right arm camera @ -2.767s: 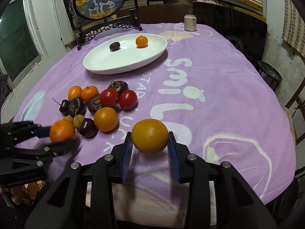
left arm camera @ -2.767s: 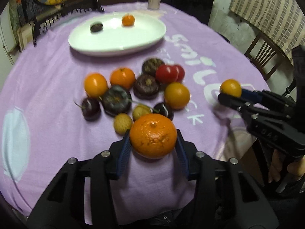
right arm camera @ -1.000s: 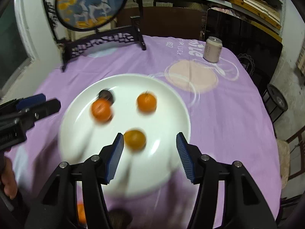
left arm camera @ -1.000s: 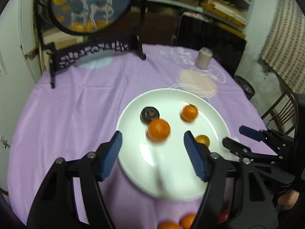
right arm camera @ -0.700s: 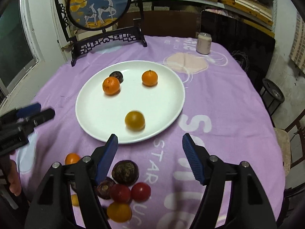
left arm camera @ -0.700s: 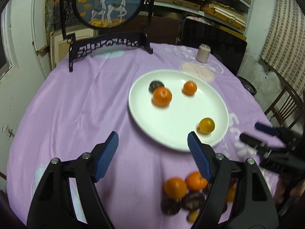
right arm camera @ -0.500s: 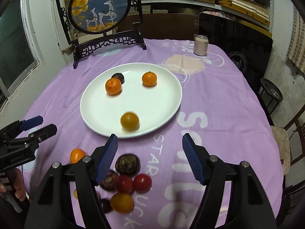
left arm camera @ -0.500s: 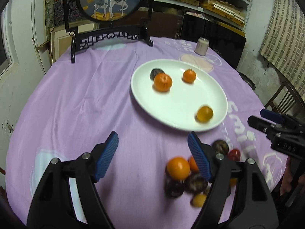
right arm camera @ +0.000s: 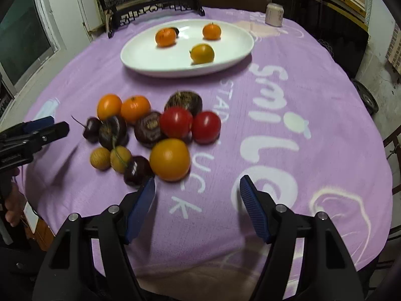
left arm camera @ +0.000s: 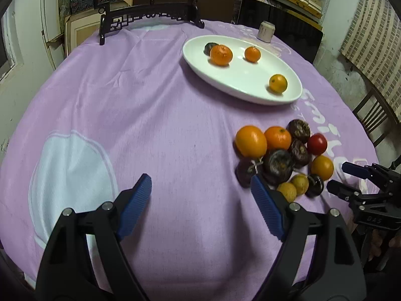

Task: Organize fruits
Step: 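Grasp a cherry with the left tool while the right tool grasps a yellow tomato, then carry the cherry and yellow tomato to the plate and release them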

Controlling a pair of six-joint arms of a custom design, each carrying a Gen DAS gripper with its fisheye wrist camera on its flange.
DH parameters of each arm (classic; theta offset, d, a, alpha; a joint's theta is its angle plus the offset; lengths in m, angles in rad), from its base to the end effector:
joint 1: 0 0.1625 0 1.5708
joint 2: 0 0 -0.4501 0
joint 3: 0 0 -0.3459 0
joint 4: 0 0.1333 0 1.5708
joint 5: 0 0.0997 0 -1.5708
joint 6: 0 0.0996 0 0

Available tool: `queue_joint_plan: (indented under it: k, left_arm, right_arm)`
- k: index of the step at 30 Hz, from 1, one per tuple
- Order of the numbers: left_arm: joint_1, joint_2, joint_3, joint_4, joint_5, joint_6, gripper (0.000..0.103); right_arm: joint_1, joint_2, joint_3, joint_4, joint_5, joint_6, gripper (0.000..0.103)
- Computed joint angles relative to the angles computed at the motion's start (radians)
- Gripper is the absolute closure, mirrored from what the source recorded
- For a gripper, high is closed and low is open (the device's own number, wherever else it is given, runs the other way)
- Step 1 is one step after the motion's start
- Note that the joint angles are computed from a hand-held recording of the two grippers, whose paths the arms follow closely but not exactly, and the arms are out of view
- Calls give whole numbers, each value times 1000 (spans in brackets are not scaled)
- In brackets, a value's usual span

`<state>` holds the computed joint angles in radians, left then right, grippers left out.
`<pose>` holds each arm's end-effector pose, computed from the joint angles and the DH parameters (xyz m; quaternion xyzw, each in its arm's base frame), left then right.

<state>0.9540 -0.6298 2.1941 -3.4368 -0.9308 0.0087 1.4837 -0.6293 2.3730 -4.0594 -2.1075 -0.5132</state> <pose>-0.1232 -0.5071 0.0351 0.2438 0.9075 -0.2292 0.2540 0.0442 -0.4412 0.0913 0.0956 -0.8982 0.2622 0.3397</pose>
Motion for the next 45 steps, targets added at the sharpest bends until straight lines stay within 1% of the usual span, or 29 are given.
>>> queue_joint_plan:
  k: [3, 4, 5, 6, 7, 9, 12, 15, 17, 18, 19, 21, 22, 23, 24, 25, 28, 30, 32, 34, 37, 39, 41, 43, 44, 45]
  left_arm:
    - [-2, 4, 10, -1, 0, 0, 20]
    - [-4, 5, 14, -2, 0, -1, 20]
    - [-5, 8, 16, 0, 0, -2, 19]
    - [-4, 9, 15, 5, -1, -2, 19]
    - [-3, 12, 12, 15, -2, -6, 19]
    - [0, 17, 0, 35, -3, -10, 19]
    - [-3, 35, -16, 47, 9, -2, 19]
    - [-9, 64, -35, 48, 27, 14, 19]
    - [-20, 92, -52, 36, 52, 37, 19]
    - [-20, 99, -60, 31, 52, 44, 19]
    - [-17, 104, -71, 25, 28, 47, 17]
    - [-15, 118, -91, 18, 19, 53, 21]
    - [-14, 121, -99, 20, 9, 54, 32]
    - [-17, 122, -110, 36, 6, 58, 55]
    - [-22, 125, -113, 42, 14, 62, 61]
    - [-23, 124, -112, 44, 3, 66, 75]
    - [-24, 116, -99, 46, -6, 58, 74]
    - [-23, 99, -84, 59, -18, 33, 75]
    - [-30, 83, -65, 48, -13, 21, 75]
    - [-37, 66, -56, 39, -13, 19, 75]
    - [-42, 47, -68, 45, -12, 30, 75]
    - [-42, 35, -95, 65, -12, 46, 74]
    - [-38, 27, -147, 110, -16, 61, 74]
    - [-34, 34, -222, 157, -3, 73, 74]
    - [-33, 52, -287, 185, 18, 90, 74]
    - [-30, 62, -329, 209, 21, 92, 74]
  right_arm:
    - [-3, 32, -20, -25, 5, -36, 33]
    - [-5, 43, -34, -21, 18, -49, 36]
    - [-1, 58, -46, -40, 21, -67, 40]
    - [2, 68, -54, -50, 35, -84, 58]
    - [7, 71, -63, -43, 48, -96, 67]
    - [11, 65, -69, -22, 52, -79, 68]
    - [2, 38, -40, -2, 75, -44, 68]
    - [-11, 21, 7, -61, 72, -30, 68]
    - [-26, 7, 24, -73, 80, -16, 68]
    - [-32, 4, 32, -78, 87, -12, 68]
    - [-39, -2, 42, -82, 97, -5, 68]
    - [-49, -7, 51, -82, 112, 2, 67]
    - [-53, -10, 54, -81, 119, 6, 67]
    - [-53, -10, 56, -81, 123, 10, 67]
    - [-53, -12, 54, -77, 128, 13, 67]
    - [-53, -14, 57, -80, 133, 10, 67]
    - [-57, -16, 67, -100, 143, 8, 67]
    - [-62, -20, 73, -106, 150, 10, 67]
    - [-65, -27, 74, -106, 159, 9, 67]
    - [-67, -40, 71, -94, 173, 10, 67]
    - [-65, -70, 51, -42, 188, 19, 67]
    - [-54, -87, 26, -1, 186, 19, 67]
    - [-33, -108, -23, 65, 175, 8, 67]
    - [-10, -128, -91, 152, 170, -9, 68]
    - [-1, -136, -129, 201, 171, -9, 68]
    - [9, -144, -178, 262, 169, 0, 68]
